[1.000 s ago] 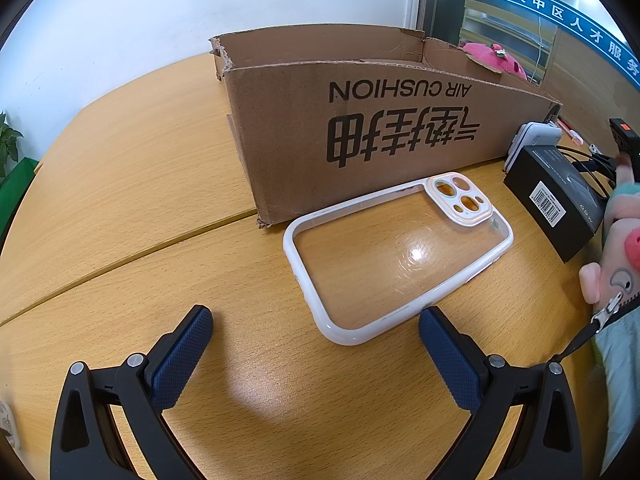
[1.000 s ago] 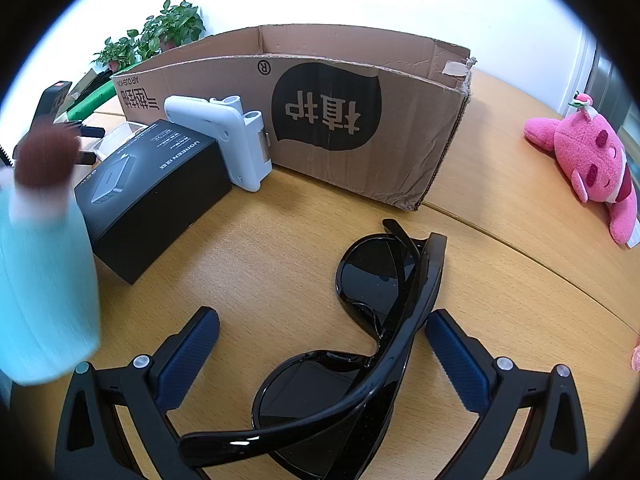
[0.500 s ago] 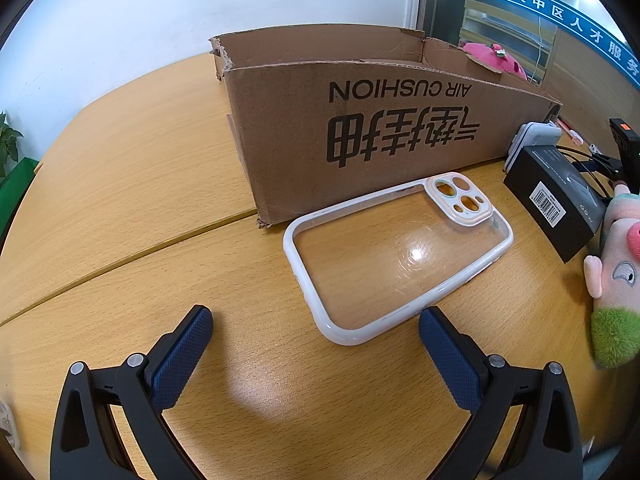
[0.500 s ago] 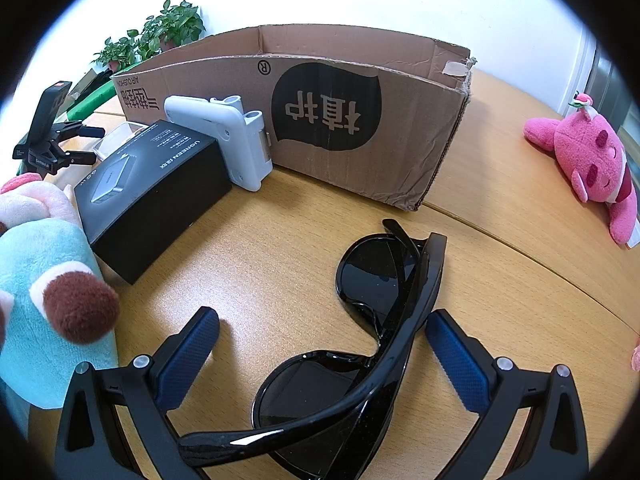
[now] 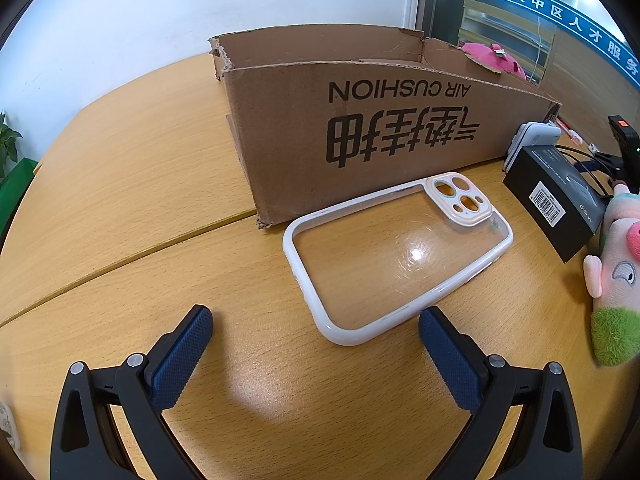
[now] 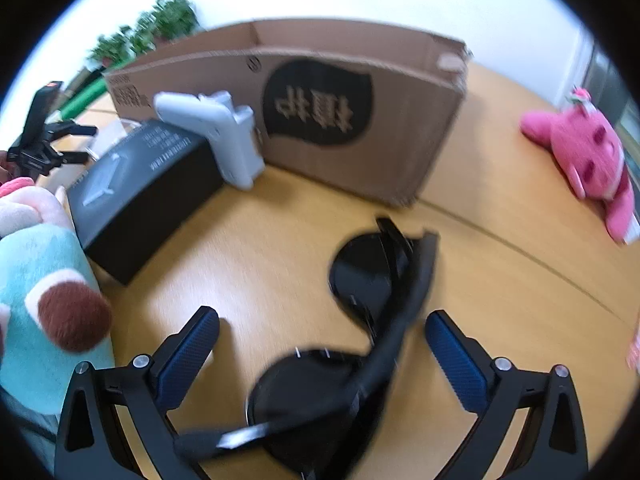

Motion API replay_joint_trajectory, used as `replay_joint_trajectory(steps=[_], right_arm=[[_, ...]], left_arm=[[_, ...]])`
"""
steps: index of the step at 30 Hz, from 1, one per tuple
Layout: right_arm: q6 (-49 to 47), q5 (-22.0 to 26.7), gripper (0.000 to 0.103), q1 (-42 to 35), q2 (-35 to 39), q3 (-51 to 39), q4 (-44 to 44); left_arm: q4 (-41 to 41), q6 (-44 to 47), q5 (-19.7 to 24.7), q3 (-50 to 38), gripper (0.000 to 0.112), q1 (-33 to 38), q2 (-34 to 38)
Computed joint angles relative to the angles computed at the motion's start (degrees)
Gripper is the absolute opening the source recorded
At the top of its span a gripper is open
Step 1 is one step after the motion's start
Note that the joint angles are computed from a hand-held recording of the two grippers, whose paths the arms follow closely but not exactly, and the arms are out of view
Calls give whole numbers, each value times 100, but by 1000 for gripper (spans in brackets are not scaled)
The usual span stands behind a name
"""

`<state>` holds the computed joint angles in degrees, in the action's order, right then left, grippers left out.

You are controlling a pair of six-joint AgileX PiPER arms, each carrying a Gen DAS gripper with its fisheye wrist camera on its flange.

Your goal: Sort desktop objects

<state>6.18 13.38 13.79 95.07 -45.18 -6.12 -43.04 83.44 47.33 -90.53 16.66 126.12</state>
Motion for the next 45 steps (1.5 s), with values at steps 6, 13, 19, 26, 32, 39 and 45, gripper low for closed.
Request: replay_joint_trajectory(steps=[6,13,19,26,32,39,45], right_arm=[[2250,2222,102,918,-1199,72,-1680],[3583,4139,102,2393,-2000,-1104,-2007],[3855,4497,102,2626,-1557,-2619,-1832],[3337,4529,102,2583,-1426,-3539,-1660],[2771,4980,102,2685,-1556,-3798,-1541],[2528,5058,102,2743,-2055,-3408,-1512],[1672,4597,102,2102,-2186,-2929,-470]], left_arm=[[-54,-137,-238,210,103,-23,-95],[1699,-2576,342,385,101,-397,-780],[1273,-3714,1102,694,102,-302,-2470],[1058,-4731,1411,788,102,-823,-4073],[2061,-5934,765,1361,103,-1743,-4828],[2549,-7228,1275,1316,102,-2237,-4579],[2296,-7489,1719,1483,102,-2194,-4507]])
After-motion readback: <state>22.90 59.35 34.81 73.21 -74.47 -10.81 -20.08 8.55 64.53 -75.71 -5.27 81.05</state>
